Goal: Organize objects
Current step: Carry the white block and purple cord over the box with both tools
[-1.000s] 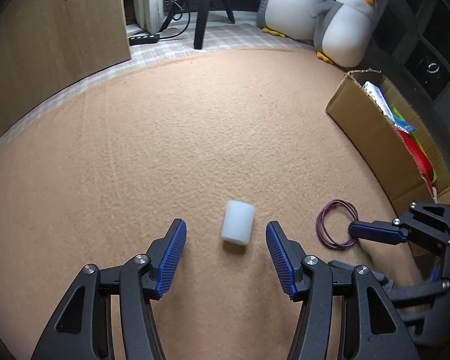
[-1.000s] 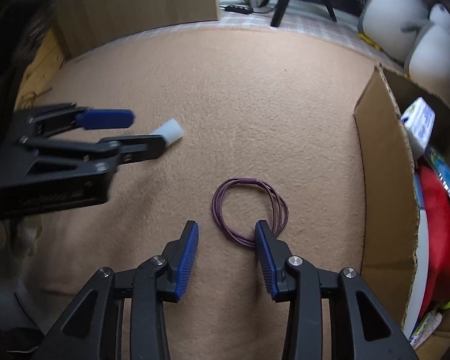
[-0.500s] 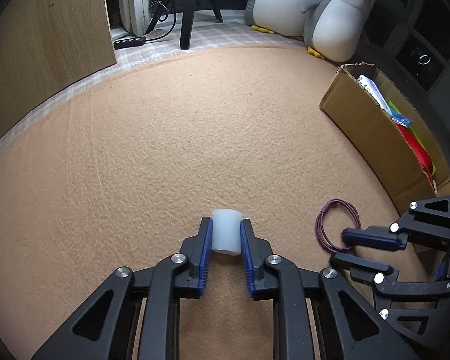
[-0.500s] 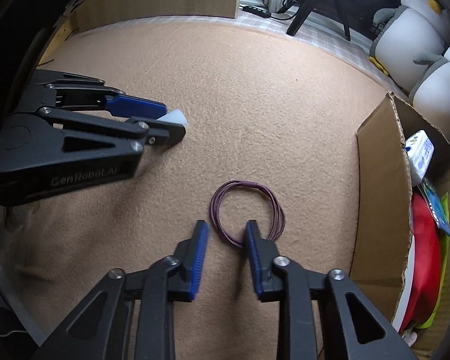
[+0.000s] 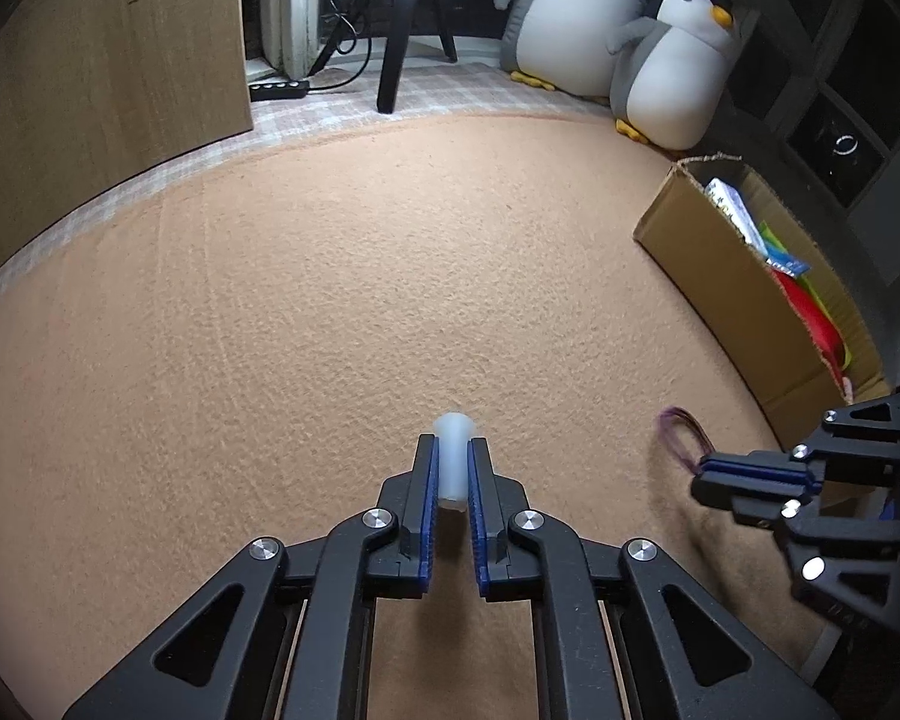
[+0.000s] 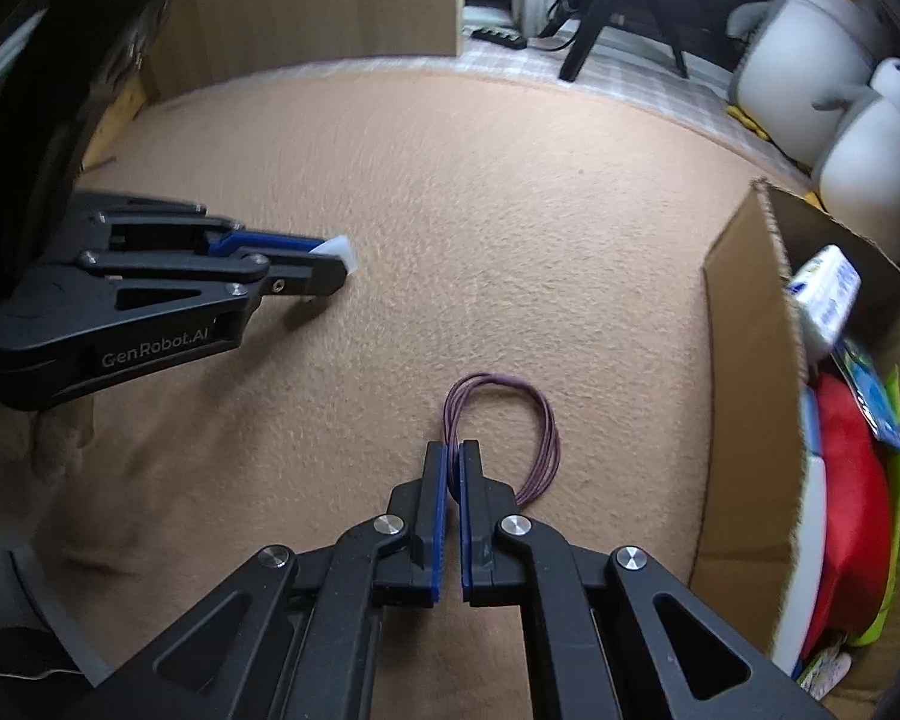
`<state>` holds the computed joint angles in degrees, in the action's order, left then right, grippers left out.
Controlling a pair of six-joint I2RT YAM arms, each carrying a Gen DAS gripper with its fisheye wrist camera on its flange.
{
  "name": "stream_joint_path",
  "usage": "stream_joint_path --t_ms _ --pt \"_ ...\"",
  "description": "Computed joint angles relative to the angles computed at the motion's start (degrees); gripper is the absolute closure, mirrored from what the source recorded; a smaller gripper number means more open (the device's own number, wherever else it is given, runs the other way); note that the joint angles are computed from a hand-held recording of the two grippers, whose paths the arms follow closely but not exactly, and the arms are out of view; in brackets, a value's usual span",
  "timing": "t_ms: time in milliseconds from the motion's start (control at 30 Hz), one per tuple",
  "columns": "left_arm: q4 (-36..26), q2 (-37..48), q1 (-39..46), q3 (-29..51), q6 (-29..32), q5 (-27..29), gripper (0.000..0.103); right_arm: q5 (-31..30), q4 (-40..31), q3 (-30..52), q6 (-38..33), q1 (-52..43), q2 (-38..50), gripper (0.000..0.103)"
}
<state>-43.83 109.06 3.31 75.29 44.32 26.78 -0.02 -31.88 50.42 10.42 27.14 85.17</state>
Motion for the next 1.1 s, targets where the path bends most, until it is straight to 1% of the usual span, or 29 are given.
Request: stream_joint_path --t_ms 367,600,733,900,1100 --pt "-4.5 -4.1 1.5 0.8 1.6 3.7 0.094 -3.0 -3.0 -0.9 3.9 -2.5 -10.3 0.100" --pt "-7.9 -7.5 -0.6 1.8 0.4 6.5 0.094 -3.7 -7.6 -0.4 5.1 -4.7 -18.7 0.100" --pt "-8.6 -10.4 -4.1 1.2 -1.6 7.9 0.094 -3.7 -11.7 -0.8 5.2 -7.6 -24.4 0.100" --pt "-7.6 -13.4 -10.4 -0.1 -5.4 8.2 0.094 -4.3 -16.6 -2.2 2.9 -14.3 -30.9 0.100" --pt "-3.1 -15.0 -20.5 -1.5 -12.7 6.7 0.094 -8.4 -20.6 -2.7 -4.0 -27.0 -34.8 0.100"
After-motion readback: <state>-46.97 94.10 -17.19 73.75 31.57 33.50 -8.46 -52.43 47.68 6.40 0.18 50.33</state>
